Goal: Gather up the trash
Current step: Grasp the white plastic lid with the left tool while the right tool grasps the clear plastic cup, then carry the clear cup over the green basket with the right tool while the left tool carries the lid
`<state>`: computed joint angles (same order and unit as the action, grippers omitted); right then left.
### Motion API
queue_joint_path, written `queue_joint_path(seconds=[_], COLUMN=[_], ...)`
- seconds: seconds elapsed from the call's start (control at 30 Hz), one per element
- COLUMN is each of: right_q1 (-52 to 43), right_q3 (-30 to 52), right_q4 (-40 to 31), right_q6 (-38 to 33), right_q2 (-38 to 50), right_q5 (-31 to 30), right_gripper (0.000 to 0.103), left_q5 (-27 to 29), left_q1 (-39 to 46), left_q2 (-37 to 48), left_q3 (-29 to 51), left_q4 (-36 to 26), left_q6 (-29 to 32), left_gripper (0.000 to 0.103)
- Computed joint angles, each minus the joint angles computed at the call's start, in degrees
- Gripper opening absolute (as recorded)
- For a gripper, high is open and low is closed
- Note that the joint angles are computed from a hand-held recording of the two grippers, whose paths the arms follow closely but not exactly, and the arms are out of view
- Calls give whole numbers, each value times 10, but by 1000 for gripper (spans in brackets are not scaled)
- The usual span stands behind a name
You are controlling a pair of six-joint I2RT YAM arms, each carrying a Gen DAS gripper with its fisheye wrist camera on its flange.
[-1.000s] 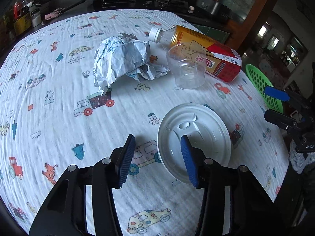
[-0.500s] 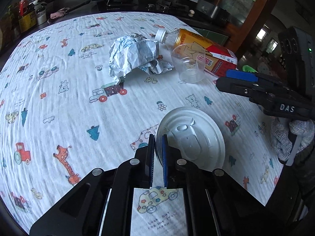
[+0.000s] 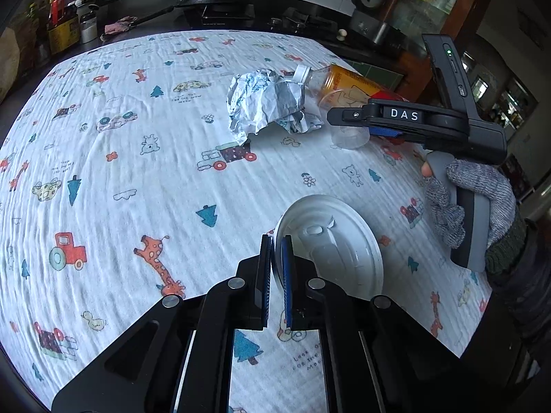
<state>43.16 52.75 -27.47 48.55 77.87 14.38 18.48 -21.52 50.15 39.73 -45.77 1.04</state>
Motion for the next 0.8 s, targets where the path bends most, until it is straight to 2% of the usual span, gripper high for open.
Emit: queue_joint_path(seconds=[0.17, 0.4, 0.6, 0.8], right_q1=[-5, 19, 74, 140], right_q3=[-6, -21, -37, -59], right_q4=[21, 23, -20, -109], right_q6=[21, 26, 45, 87], right_q2=[7, -27, -98, -199], right_q5=[-7, 4, 38, 100], right_gripper=[59, 58, 58, 58], left_q5=[4, 1, -17, -51], left_q1=[2, 0, -39, -112], left_q2=[-5, -25, -44, -53], left_q3=[0, 9, 24, 43], left_q4=[-3, -23, -38, -42], left_q6=[3, 0, -22, -70], left_gripper=[5, 5, 4, 4])
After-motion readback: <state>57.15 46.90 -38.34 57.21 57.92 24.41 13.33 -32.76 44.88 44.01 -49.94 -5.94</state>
